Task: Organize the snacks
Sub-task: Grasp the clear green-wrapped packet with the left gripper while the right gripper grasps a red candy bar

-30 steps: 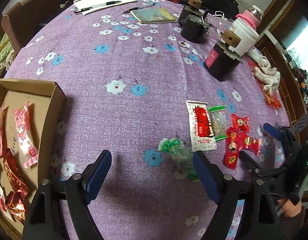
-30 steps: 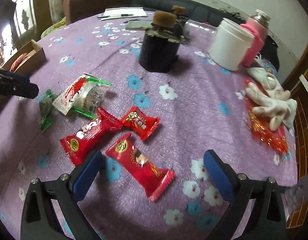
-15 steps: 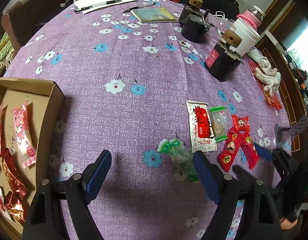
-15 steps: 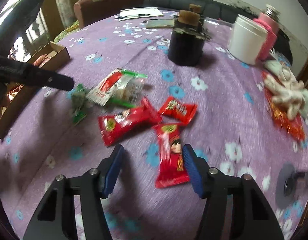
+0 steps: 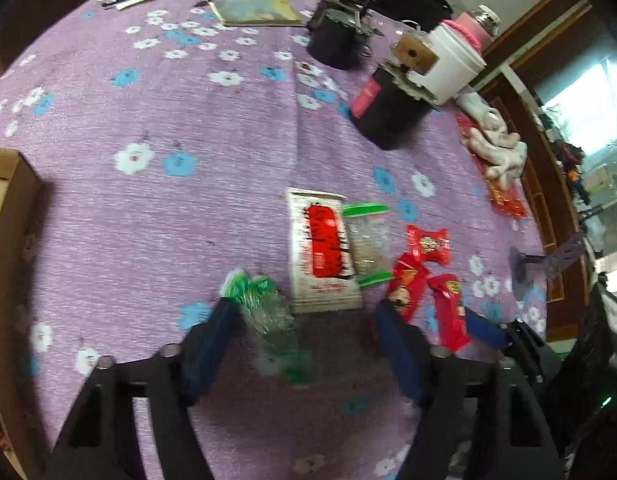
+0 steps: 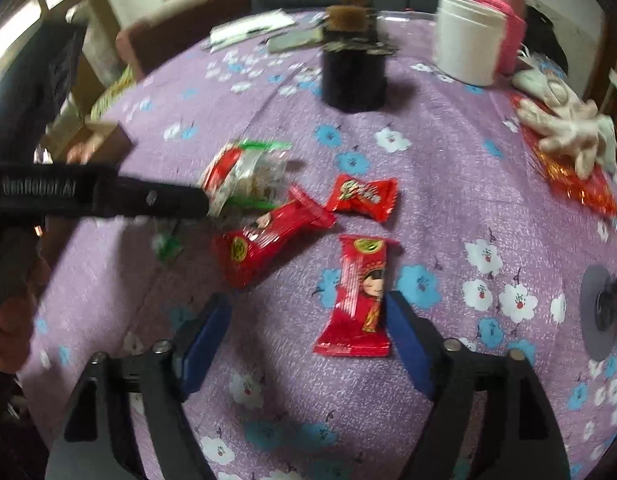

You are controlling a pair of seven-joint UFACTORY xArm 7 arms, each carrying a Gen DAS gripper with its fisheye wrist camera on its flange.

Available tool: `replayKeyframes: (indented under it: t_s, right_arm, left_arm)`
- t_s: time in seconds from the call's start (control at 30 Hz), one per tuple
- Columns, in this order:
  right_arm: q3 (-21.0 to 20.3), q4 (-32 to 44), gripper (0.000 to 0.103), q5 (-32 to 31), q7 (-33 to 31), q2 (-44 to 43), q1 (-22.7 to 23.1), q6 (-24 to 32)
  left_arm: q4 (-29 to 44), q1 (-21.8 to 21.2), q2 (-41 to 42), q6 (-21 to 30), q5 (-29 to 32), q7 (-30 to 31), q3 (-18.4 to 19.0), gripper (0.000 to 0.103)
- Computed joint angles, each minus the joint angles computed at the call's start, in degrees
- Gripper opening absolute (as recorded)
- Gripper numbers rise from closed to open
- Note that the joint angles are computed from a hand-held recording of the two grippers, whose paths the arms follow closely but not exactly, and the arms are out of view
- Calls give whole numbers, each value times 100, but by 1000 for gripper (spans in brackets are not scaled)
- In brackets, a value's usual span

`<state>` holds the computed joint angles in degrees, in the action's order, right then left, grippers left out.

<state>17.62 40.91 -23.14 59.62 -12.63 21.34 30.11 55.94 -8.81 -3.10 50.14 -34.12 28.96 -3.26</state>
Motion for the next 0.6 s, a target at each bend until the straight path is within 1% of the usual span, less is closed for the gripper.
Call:
replayKeyframes:
  t_s: [0.03, 0.07, 0.13, 0.2, 0.27, 0.37, 0.47, 0.5, 0.53, 0.57, 0.6]
  right_arm:
    - [40, 120, 89, -36, -75, 102, 22, 164]
    - [76, 228, 91, -97, -106, 197, 49, 319]
    - [106, 419, 96, -256, -119, 376, 115, 573]
    - [48, 409, 99, -356, -99, 410, 177, 513]
    - [-41, 325, 99, -336, -120, 356, 199, 364]
    - [-215, 60, 99, -78, -214, 153, 129, -17]
    - [-296, -136, 98, 143, -324, -44, 9, -139]
    - [-277, -106, 91, 166, -370, -37, -35, -115]
    - [-218, -42, 80, 100, -339, -34, -99, 52]
    - [-158, 52, 74, 28, -280, -25, -153, 295]
    - [-114, 103, 60, -50, -160, -41, -200, 464]
  left_arm:
    - [-3, -6, 6, -18, -48, 21, -3, 58]
    - [-7, -8, 10, -56, -47, 9, -8, 52]
    - [-22, -20, 12, -98, -63, 5, -19, 50]
    - [-23, -21, 7, -84, -22, 37, -19, 50]
    - [-33, -32, -11, -68, 94, -70, -37, 50]
    - [-95, -68, -63, -154, 265, -142, -64, 50]
    - [-160, -110, -115, -245, 437, -237, -85, 50]
    - [-169, -122, -119, -264, 482, -246, -85, 50]
    - [-175, -130, -123, -269, 509, -262, -81, 50]
    - [-167, -136, -118, -258, 511, -269, -74, 50]
    - [-154, -136, -109, -236, 496, -266, -63, 50]
